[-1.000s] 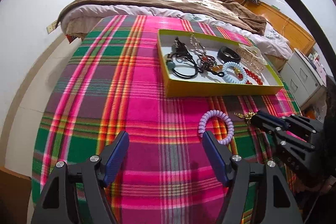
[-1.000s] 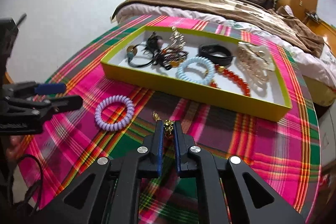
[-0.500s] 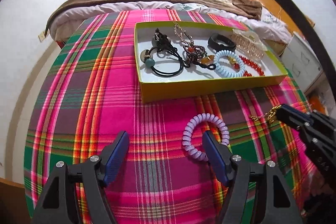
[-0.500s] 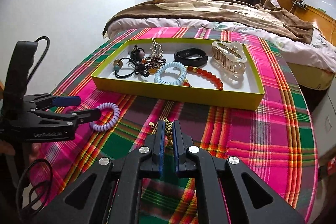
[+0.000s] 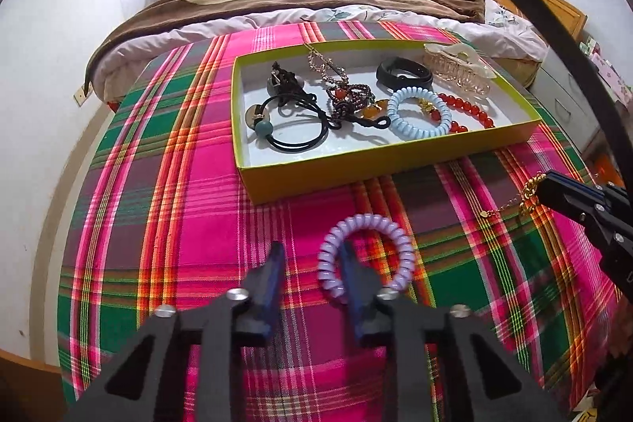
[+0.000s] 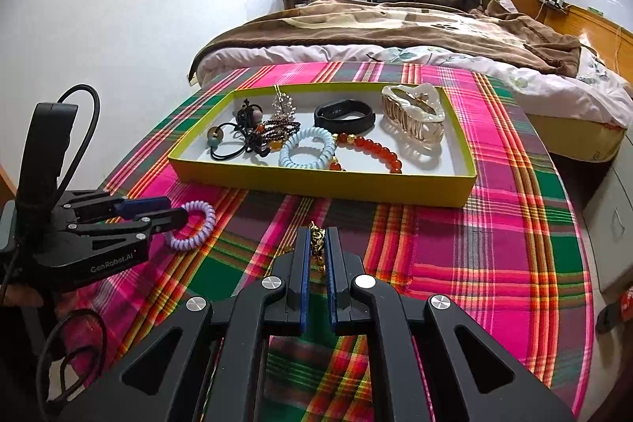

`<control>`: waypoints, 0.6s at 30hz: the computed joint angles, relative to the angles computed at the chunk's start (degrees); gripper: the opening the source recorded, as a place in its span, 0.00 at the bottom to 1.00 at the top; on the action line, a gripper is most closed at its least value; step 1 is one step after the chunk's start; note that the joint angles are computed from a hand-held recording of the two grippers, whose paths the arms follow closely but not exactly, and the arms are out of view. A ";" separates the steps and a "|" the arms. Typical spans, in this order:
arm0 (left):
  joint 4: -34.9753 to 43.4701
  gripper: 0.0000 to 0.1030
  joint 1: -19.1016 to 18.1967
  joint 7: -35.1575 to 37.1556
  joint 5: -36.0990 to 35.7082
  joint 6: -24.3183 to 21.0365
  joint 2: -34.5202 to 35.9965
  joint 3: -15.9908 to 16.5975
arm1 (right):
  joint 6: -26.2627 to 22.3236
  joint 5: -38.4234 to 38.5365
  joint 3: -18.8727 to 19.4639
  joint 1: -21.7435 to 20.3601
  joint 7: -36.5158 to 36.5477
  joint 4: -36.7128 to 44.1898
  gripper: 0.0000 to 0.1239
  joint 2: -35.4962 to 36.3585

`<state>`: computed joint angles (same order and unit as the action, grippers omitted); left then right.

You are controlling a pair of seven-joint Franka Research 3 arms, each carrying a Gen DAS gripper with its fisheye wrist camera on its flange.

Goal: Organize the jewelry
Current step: 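Grasp the lavender coil hair tie with the left tool while the right tool holds the gold charm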

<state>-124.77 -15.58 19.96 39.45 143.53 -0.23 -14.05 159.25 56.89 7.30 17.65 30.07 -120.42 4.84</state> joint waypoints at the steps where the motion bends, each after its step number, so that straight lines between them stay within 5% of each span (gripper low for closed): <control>1: 0.02 0.18 -0.03 -0.19 0.35 -0.07 0.01 -0.02 | -0.02 0.05 0.00 -0.01 0.00 -0.01 0.06 -0.02; 4: -0.04 0.11 -0.08 -0.52 0.51 -0.25 -0.07 -0.02 | -0.02 0.34 0.01 -0.03 -0.07 0.04 0.06 -0.06; 18: -2.09 0.09 0.92 -4.62 2.81 2.55 -2.88 -0.19 | 0.68 3.11 0.00 0.19 -2.20 -0.12 0.06 -1.08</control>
